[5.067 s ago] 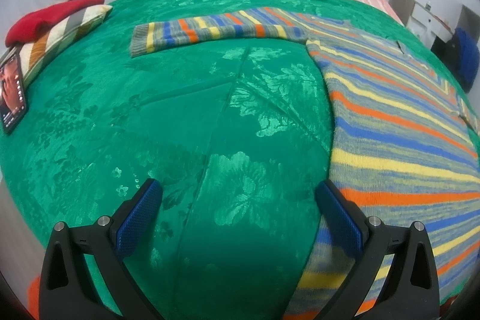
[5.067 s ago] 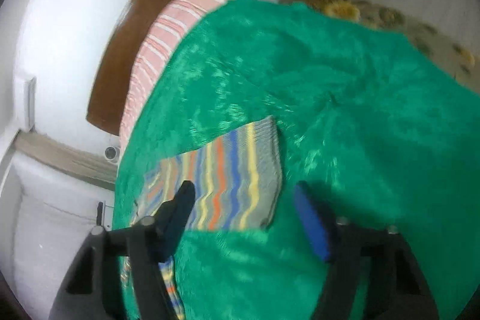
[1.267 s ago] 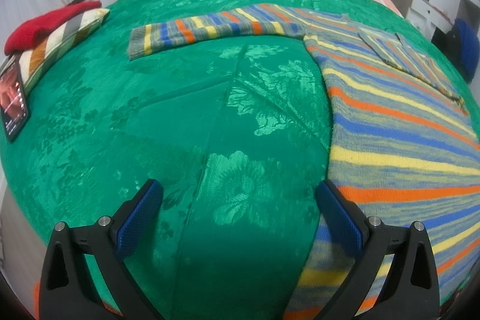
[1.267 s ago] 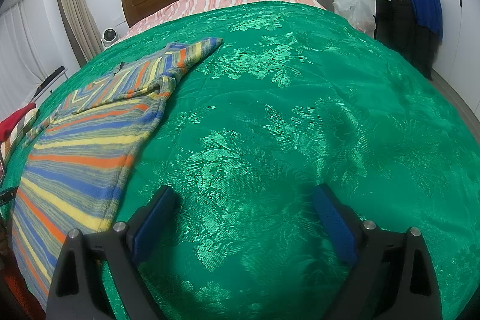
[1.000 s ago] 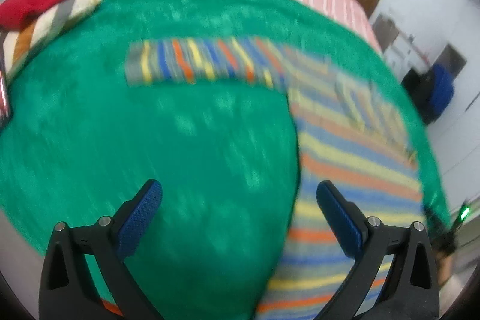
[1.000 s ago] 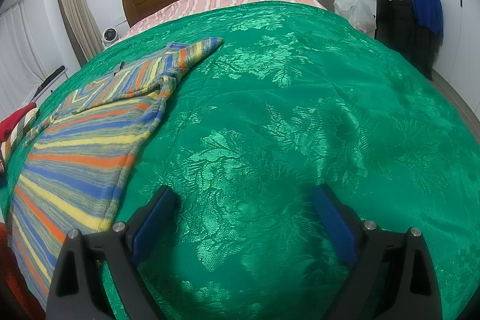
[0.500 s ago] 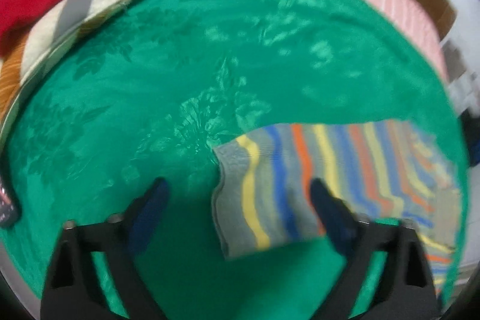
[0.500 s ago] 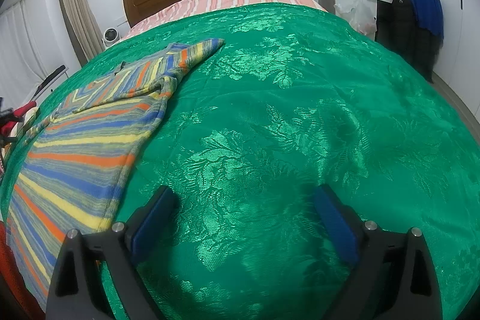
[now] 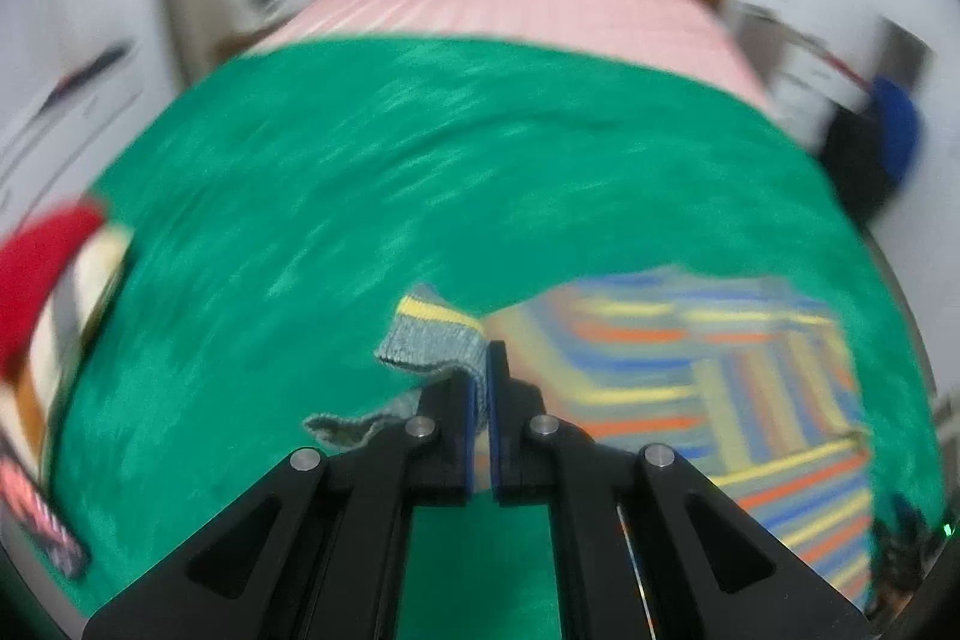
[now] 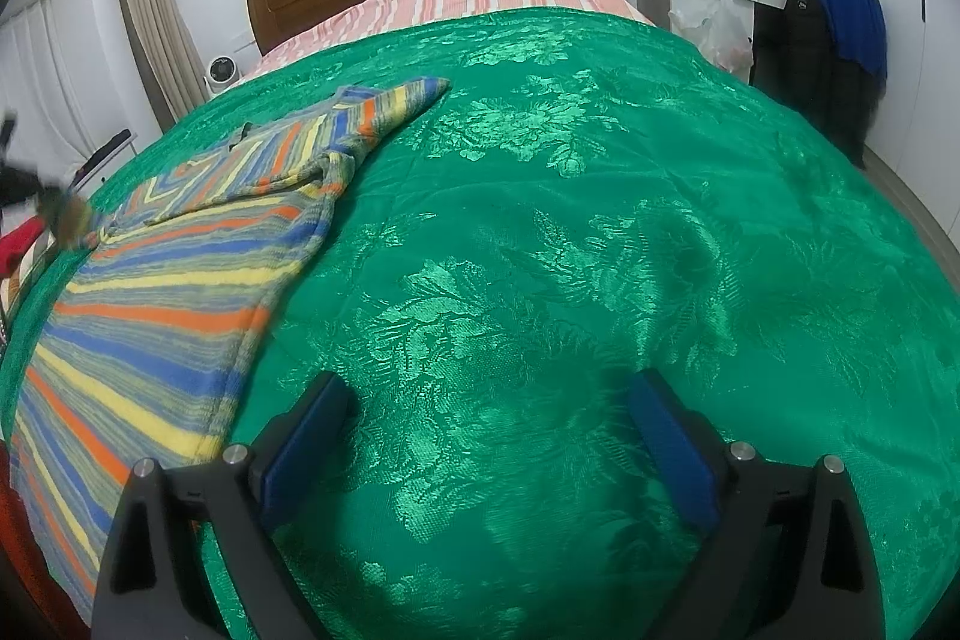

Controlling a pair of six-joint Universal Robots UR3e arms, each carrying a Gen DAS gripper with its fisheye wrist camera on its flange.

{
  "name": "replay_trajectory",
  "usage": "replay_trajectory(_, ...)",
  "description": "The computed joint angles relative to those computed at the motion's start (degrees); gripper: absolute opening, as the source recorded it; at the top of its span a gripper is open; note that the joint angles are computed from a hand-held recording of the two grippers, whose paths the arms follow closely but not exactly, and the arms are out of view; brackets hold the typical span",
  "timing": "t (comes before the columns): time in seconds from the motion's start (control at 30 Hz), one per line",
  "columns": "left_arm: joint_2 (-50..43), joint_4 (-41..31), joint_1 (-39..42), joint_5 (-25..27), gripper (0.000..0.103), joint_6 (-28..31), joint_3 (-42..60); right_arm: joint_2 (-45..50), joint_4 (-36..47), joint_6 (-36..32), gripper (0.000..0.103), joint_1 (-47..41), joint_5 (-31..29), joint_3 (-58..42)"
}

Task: Fold small clothes

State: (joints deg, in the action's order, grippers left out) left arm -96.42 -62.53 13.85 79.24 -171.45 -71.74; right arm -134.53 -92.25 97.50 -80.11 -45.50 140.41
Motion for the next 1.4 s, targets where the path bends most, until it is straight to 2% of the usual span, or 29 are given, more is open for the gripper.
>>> replay_trajectory(0.07, -4.65, -2.17, -7.85, 1.13, 0.002, -1.89, 8.25, -0.02, 0.09, 0.05, 0.095, -0.01, 0.04, -0.01)
replay_trajectory(0.27, -20.10, -2.50, -25.11, 6.94, 0.004, -8.01, 22.34, 0.15, 0.29, -0.24, 0.095, -0.08, 0.15, -0.13)
replay_trajectory(0.33, -24.78, -4.81, -29.96, 6.63, 0.036, -10.53, 25.47, 0.02, 0.41, -0.35, 0.095, -0.16, 0.15, -0.10)
replay_trajectory(0.37, -27.50, -7.32, -31.55, 6.44, 0.071, -11.18, 28.14, -0.10, 0.87, -0.57, 0.095, -0.30, 0.23, -0.21)
replay_trajectory(0.4, -29.14, -7.57, -33.63, 7.54, 0.079, -11.89, 28.41, -0.12, 0.99, -0.58, 0.095, -0.29, 0.26, -0.27)
replay_trajectory(0.47, -28.54, -4.80, -36.60, 9.09, 0.079, -10.72, 24.29, -0.27, 1.44, -0.68, 0.095, -0.36, 0.29, -0.39)
replay_trajectory(0.57, -23.59, -0.79, -38.49, 10.84, 0.080, -5.32, 15.64, -0.05, 2.45, -1.32, 0.095, -0.74, 0.60, -0.69)
replay_trajectory(0.67, -15.73, 4.84, -35.24, 10.96, 0.087, -3.01, 4.66, 0.05, 2.92, -1.77, 0.095, -0.98, 0.76, -0.62)
replay_trajectory(0.77, -3.84, 8.80, -24.19, 4.89, 0.090, -4.77, -9.32, 0.84, 2.52, -1.30, 0.095, -0.59, 0.58, -0.95)
replay_trajectory(0.83, 3.52, 10.54, -15.39, 1.70, 0.090, -4.32, -18.44, 4.25, -0.23, 2.39, 0.095, 2.77, -1.82, -3.81)
replay_trajectory(0.9, 10.38, 12.50, -7.47, 1.62, 0.090, -0.79, -27.91, 8.72, 0.26, 6.13, 0.092, 7.81, -4.91, -10.59)
replay_trajectory(1.0, 13.99, 20.14, -1.06, 5.43, 0.090, 2.33, -38.41, 13.31, 11.12, 9.68, 0.089, 16.20, -2.31, -26.40)
replay_trajectory(1.03, 14.10, 23.82, 0.37, 6.97, 0.090, 2.48, -41.64, 16.36, 13.36, 12.66, 0.089, 20.62, -1.29, -31.91)
replay_trajectory(1.07, 13.85, 27.58, 1.59, 8.64, 0.090, 1.96, -44.64, 20.49, 14.77, 17.77, 0.089, 26.62, 1.21, -37.91)
replay_trajectory(1.1, 13.00, 30.94, 2.49, 9.83, 0.090, 0.79, -47.06, 25.05, 14.15, 23.90, 0.089, 32.32, 0.90, -42.99)
replay_trajectory(1.17, 11.82, 34.33, 4.60, 8.77, 0.093, -0.61, -50.37, 36.92, 15.48, 33.91, 0.088, 43.27, 4.70, -53.81)
replay_trajectory(1.2, 11.73, 37.90, 5.81, 7.37, 0.100, -0.93, -53.39, 42.92, 13.03, 40.33, 0.087, 48.61, 6.39, -57.60)
replay_trajectory(1.23, 11.85, 43.48, 6.49, 6.85, 0.101, -1.24, -56.99, 48.92, 6.50, 49.51, 0.085, 53.93, 8.31, -59.51)
replay_trajectory(1.27, 11.69, 45.78, 6.67, 6.40, 0.102, -1.53, -58.32, 54.23, 4.77, 53.90, 0.075, 57.28, 7.01, -63.78)
replay_trajectory(1.3, 11.64, 46.72, 7.03, 5.78, 0.102, -1.71, -58.92, 60.23, -1.44, 62.39, 0.063, 61.32, 5.77, -66.50)
replay_trajectory(1.37, 10.86, 47.24, 6.59, 5.96, 0.102, -2.19, -58.78, 70.06, -6.10, 72.94, 0.054, 65.93, 3.27, -73.13)
replay_trajectory(1.4, 10.72, 47.76, 6.59, 5.87, 0.102, -2.24, -58.99, 72.87, -7.92, 75.62, 0.051, 67.16, 3.17, -74.52)
